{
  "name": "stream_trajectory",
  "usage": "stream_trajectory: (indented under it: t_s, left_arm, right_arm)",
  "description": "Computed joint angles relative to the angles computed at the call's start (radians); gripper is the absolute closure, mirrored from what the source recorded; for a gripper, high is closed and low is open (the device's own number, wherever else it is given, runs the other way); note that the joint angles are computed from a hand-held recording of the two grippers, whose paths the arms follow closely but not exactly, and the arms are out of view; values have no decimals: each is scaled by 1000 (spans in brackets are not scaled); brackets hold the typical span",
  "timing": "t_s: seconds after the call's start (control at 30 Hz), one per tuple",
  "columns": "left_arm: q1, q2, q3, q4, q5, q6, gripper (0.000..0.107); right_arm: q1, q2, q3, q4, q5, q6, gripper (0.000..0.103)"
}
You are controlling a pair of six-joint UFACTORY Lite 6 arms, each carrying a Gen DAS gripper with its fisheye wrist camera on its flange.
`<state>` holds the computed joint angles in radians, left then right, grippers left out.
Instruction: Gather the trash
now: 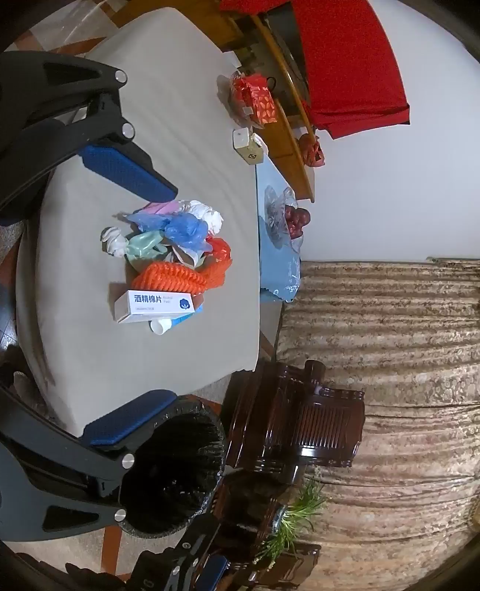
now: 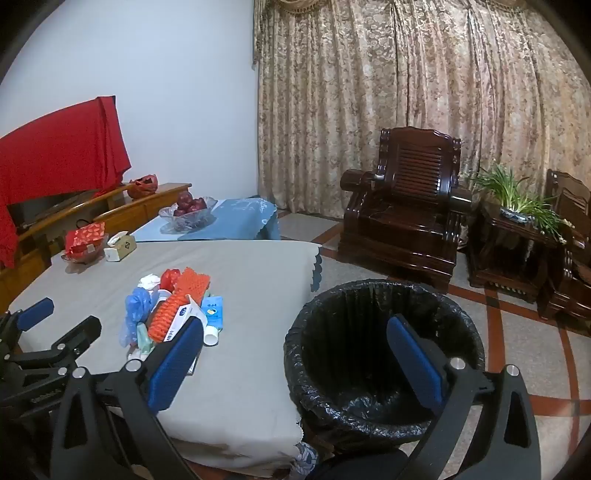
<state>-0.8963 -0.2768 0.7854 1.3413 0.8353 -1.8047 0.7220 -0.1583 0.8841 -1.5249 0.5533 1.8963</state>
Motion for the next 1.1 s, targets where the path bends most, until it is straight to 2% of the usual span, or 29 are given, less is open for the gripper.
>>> stream_trajectory:
  t_s: [0.53,1.1]
  left_arm:
    - [15,-2,-10,9,-5,-3,9]
    - [96,-38,-41,31,-70,23,9]
  right_arm:
    - [-10,13,10,9,-12,-8,6]
    - [-14,21,14,8,-16,-7,6]
